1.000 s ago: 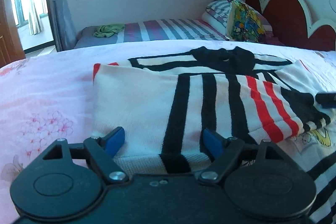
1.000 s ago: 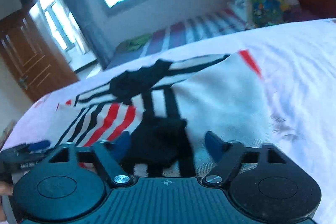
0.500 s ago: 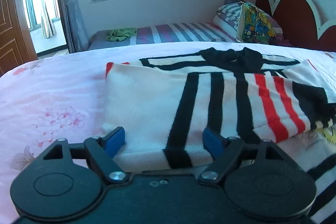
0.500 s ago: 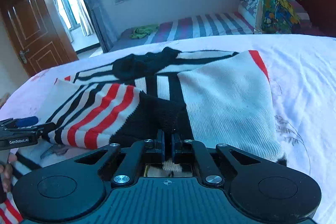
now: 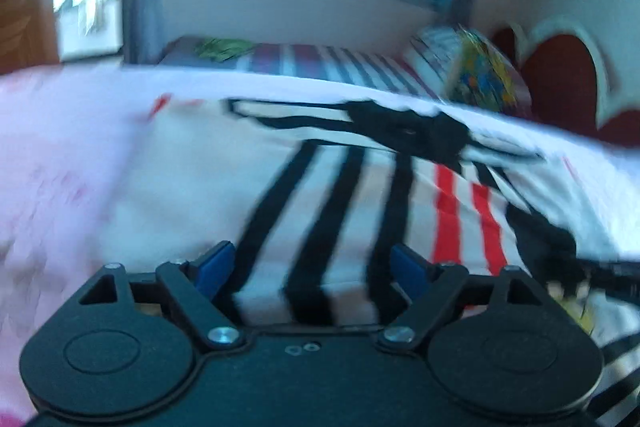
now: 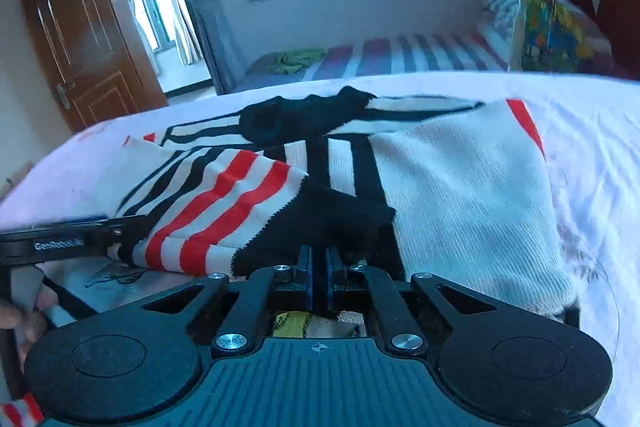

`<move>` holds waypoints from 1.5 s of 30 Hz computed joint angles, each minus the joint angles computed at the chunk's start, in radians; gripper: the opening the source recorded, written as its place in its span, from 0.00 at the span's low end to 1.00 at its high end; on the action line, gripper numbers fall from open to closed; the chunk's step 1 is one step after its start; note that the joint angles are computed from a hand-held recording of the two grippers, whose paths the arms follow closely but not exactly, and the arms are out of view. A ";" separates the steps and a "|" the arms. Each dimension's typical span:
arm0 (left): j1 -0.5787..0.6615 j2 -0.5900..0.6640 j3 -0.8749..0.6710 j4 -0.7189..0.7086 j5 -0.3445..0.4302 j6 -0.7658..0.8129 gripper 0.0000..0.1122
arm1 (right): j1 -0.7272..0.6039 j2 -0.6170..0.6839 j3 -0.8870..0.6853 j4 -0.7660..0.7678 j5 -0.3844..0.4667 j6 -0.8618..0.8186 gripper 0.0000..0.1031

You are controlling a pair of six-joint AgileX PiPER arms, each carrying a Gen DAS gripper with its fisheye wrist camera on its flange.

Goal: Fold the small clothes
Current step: 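Grasp the black hem with both grippers and lift it toward the collar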

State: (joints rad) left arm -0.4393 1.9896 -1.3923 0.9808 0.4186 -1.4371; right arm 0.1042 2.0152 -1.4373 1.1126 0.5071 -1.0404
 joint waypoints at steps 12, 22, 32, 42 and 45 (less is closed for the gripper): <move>-0.034 0.015 -0.025 0.011 0.160 0.096 0.83 | -0.066 0.029 -0.045 -0.022 0.091 0.113 0.09; -0.052 -0.002 -0.019 -0.014 0.187 0.128 0.80 | -0.063 -0.062 0.048 -0.042 0.048 0.132 0.17; -0.134 -0.337 0.356 0.045 0.203 -0.022 0.78 | -0.052 -0.432 0.447 0.160 -0.084 -0.070 0.73; -0.337 -0.903 0.815 -0.173 0.285 -0.014 0.48 | -0.285 -0.941 0.759 -0.199 0.192 0.208 0.42; -0.302 -1.067 0.914 -0.372 0.181 0.068 0.35 | -0.440 -1.040 0.818 -0.209 0.355 0.228 0.39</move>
State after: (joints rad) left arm -0.7408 0.9221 -0.4788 0.6087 0.6001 -1.3692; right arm -0.3355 0.9756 -0.6193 0.9035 0.8623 -0.8128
